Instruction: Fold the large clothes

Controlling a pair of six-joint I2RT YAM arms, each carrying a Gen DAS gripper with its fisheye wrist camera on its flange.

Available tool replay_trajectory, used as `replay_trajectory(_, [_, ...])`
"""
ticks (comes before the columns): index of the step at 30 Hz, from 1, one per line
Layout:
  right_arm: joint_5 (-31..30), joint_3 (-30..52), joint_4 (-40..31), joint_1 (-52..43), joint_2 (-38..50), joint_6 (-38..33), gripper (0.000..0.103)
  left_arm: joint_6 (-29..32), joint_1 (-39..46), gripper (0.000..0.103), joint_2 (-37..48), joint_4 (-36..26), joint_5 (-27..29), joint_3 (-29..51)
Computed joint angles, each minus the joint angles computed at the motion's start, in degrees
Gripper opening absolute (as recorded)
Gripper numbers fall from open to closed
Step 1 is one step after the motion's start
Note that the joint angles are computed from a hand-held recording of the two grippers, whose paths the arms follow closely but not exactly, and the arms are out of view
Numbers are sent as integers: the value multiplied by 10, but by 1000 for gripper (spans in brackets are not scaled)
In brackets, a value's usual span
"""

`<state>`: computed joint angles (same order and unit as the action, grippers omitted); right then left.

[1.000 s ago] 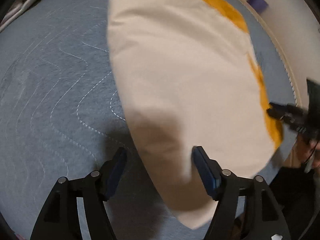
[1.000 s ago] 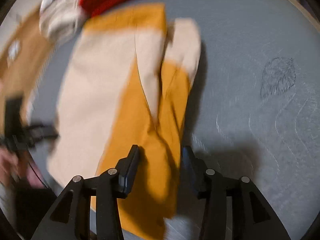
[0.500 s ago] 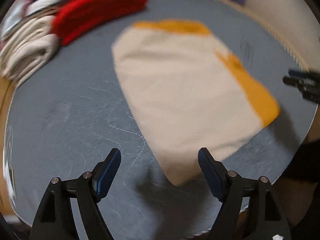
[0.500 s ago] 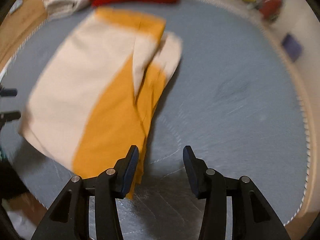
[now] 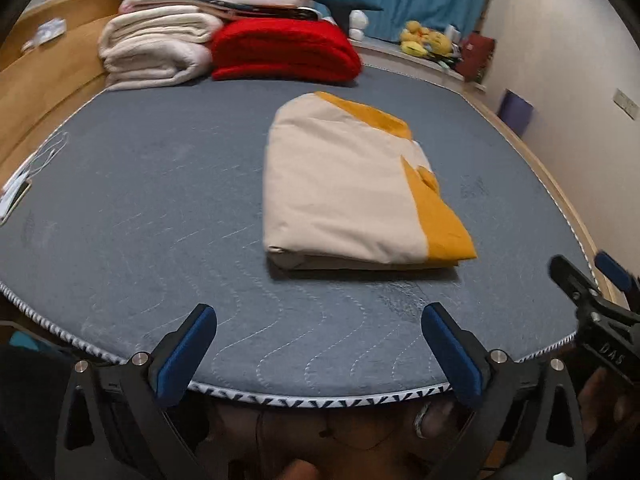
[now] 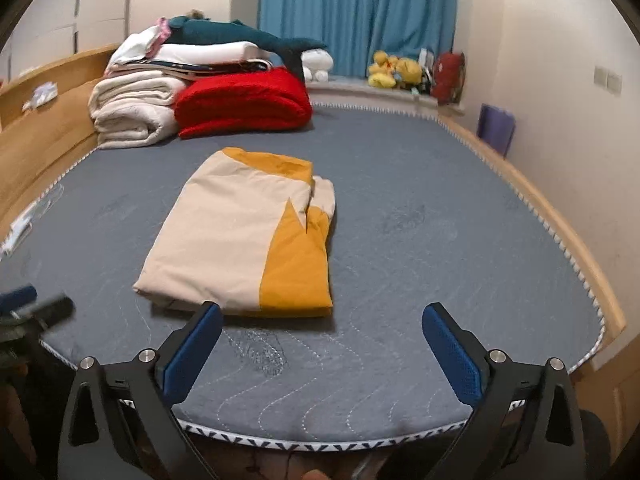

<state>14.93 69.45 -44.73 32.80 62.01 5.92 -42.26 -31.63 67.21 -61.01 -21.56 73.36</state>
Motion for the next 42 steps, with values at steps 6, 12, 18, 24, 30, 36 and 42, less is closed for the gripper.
replay_trajectory(6, [-20,-28,49,-9,36,-22,102,12,21,102,34,33,6,-5])
replay_trajectory(12, [-37,-27,65,-17,69,-1,102,1,18,102,37,47,-1,-11])
replay_trajectory(18, [-24,-32,90,2,84,-13,102,8,15,102,43,54,-5,-14])
replay_trajectory(24, [-12,-42,107,12,88,-26,102,15,4,102,44,60,-16,-12])
replay_trajectory(30, [-16,-44,112,4,89,-26,102,20,4,102,41,61,-16,-15])
replay_trajectory(36, [-20,-45,113,1,89,-27,102,19,6,102,37,58,-16,-15])
replay_trajectory(42, [-20,-47,119,4,90,-28,102,20,8,102,35,59,-16,-17])
